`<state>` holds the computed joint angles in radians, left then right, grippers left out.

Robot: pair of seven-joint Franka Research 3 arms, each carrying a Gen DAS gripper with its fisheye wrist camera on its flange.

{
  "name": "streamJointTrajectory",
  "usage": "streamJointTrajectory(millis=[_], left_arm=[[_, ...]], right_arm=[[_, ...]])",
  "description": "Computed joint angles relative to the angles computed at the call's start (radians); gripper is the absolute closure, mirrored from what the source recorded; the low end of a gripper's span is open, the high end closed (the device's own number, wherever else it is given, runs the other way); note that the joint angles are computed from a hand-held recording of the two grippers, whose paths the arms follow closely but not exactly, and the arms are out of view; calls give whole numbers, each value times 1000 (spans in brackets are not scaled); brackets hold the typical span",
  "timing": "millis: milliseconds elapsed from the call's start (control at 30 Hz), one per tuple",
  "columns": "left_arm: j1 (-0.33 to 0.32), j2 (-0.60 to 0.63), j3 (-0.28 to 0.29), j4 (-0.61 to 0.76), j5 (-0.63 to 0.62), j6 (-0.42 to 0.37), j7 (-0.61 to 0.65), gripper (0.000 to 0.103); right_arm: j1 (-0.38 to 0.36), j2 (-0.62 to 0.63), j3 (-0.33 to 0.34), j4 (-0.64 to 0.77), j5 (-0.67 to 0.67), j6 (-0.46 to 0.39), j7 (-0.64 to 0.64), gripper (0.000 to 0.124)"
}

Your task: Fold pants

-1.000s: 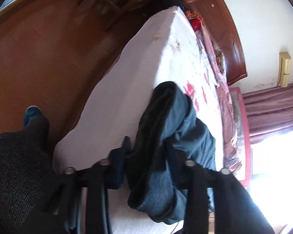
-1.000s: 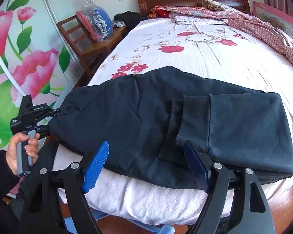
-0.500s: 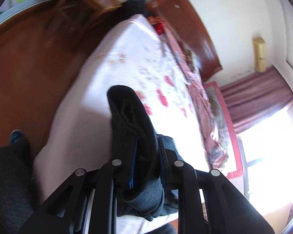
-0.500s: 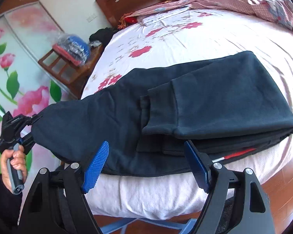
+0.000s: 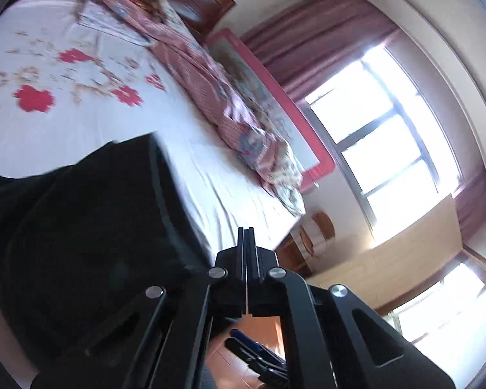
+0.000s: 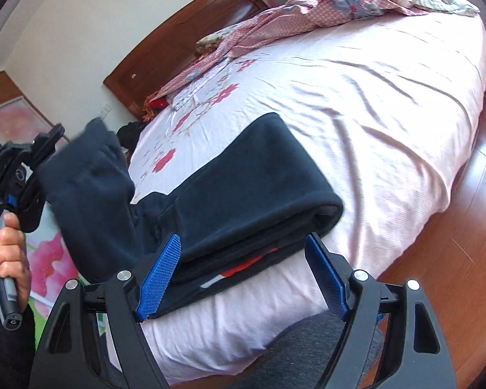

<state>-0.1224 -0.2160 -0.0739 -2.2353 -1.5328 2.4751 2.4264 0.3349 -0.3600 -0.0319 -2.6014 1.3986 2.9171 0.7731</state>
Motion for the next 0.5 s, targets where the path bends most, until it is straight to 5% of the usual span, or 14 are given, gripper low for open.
streamJointTrajectory(millis=[67,133,267,300,367,500], left_arm=[[-39,95,-66,66,109,57,8,103],[-52,171,-81,98,173,0,-117,103],[-62,96,-92,-16,245,0,-146,99],[-64,44,-86,-66,259,5,-151,83],[-62,-76,-71,-180,307,109,-157,22],[8,-214,-75,-309,554,298,-250,2]], right_arm=[[-20,-6,-8,-21,-17,2,41,46],[-36,-15,-24,-38,-32,-12,80,45],[-34,-18,-76,-8,91,-104,-35,45],[-41,0,-86,13,121,-157,-47,45],[-46,70,-100,81,198,-282,-91,45],[-63,223,-38,218,217,-337,-65,45]])
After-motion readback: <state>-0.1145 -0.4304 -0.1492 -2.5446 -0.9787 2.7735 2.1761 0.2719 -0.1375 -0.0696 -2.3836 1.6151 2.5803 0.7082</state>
